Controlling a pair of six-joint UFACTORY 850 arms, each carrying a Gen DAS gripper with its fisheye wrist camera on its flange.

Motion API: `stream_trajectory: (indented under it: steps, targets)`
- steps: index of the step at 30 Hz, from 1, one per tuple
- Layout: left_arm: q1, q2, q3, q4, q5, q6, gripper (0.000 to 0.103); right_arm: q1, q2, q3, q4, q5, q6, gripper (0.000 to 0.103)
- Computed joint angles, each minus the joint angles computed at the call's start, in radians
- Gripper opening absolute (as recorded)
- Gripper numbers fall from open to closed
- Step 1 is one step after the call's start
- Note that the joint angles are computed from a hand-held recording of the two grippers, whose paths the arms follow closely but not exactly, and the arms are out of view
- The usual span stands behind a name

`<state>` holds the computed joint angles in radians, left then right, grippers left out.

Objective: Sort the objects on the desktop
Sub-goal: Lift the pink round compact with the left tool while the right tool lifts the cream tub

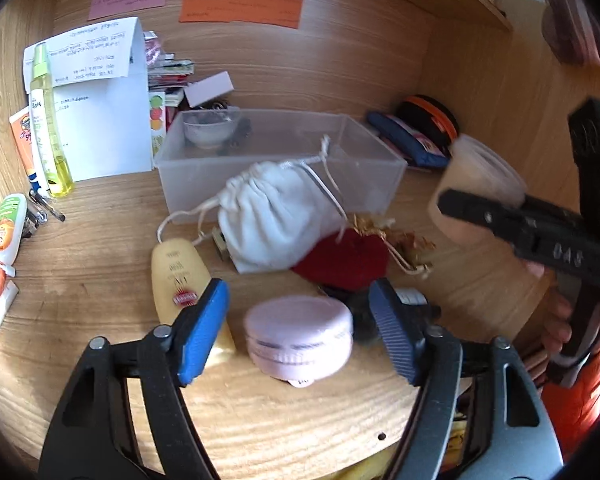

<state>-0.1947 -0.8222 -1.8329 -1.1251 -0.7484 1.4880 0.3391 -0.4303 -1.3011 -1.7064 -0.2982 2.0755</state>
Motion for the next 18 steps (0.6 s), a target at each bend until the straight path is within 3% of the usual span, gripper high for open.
stream_trajectory:
  steps: [10,13,18]
  targets:
    - [0.002,-0.042,-0.021,0.100,-0.004,-0.120,0.073,0.006,-0.004,0.001,-0.023,0.020,0.015,0.056]
    - [-0.002,-0.054,-0.029,0.134,0.006,-0.157,0.065,0.006,-0.008,-0.004,-0.020,0.028,0.015,0.056]
    - [-0.005,-0.038,0.002,0.104,0.035,-0.123,0.065,0.005,-0.015,-0.010,-0.019,0.045,0.018,0.056]
